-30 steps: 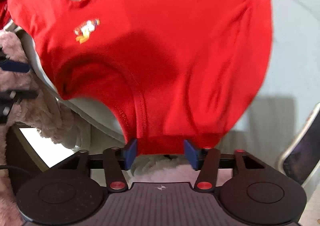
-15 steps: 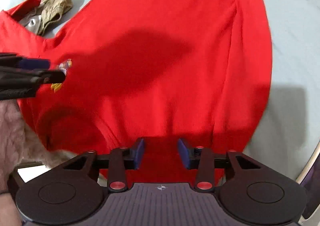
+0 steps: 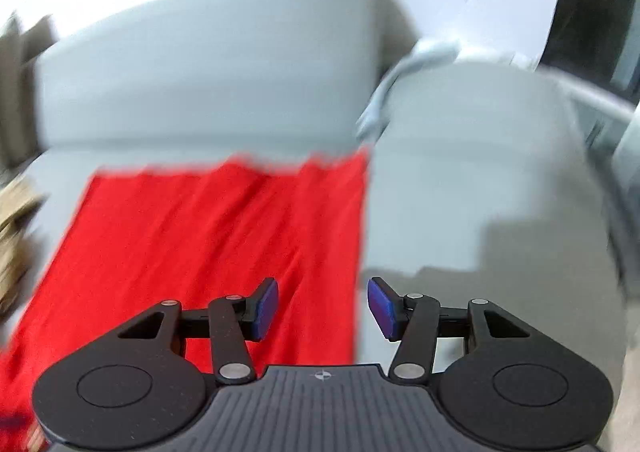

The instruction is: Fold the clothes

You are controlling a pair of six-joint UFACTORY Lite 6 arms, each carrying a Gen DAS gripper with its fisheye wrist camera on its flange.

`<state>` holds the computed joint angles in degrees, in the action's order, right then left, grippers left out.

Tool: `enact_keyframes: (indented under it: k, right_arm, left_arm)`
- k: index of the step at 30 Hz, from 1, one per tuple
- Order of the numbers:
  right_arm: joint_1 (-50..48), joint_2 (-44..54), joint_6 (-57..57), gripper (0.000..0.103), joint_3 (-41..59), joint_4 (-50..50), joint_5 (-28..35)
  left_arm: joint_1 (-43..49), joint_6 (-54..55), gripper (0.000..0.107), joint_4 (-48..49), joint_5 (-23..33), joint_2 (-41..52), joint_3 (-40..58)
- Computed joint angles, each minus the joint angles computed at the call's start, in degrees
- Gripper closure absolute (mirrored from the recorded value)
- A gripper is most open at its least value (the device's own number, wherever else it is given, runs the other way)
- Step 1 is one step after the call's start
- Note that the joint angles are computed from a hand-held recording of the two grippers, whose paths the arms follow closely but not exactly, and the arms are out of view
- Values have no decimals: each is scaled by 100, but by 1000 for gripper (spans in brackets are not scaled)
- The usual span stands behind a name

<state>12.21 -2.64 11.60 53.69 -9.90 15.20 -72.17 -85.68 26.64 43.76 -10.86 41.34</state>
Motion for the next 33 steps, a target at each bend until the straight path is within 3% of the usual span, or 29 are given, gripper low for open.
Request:
enact_keyframes:
  k: [4,7,12,17,18,19,20,23,25,27,29,33]
  right_arm:
    - [-231,1919,335,58,1495,-651,-650]
    - [-171,2931,1421,60,2305,-1933,-770]
    - [-100,4143,1060,73,3562,-1891,-337]
    - [110,5181,1160,75,4887,-2291,302]
    - [152,5252,1177,90,5024,-2358,436]
    - [195,5238,1242,98,5099,-2433,580]
    - [217,5240,1245,100,5173,-2430,678]
    - [172,4370,2278,100,4295,-3174,372]
    - [48,3290,3392,100,3284,-4166,90]
    - [-156,2232,3769,100,2430,-4520,-155]
    - [-498,1033,3186,100,1808,-4009,-119]
    - [-1284,-487,787,100,1424,-1838,-60]
  left_arm:
    - [24,-126,47,53,-172,-120,-187]
    - [73,-157,46,50,-300,-190,-325]
    - [140,-73,45,-58,-430,-262,-398]
    - [19,-208,43,-23,-449,-254,-404]
    - [10,-220,43,-10,-460,-247,-412]
    - [7,-219,43,-23,-463,-243,-409]
    - [5,-215,43,-37,-466,-239,-405]
    - [-328,-493,42,24,-309,-155,-267]
    - [-470,-594,42,128,-233,-44,-196]
    - [-557,-660,41,189,-172,36,-145]
    - [-619,-693,41,238,-142,70,-127]
    - [-818,-592,42,169,211,196,188]
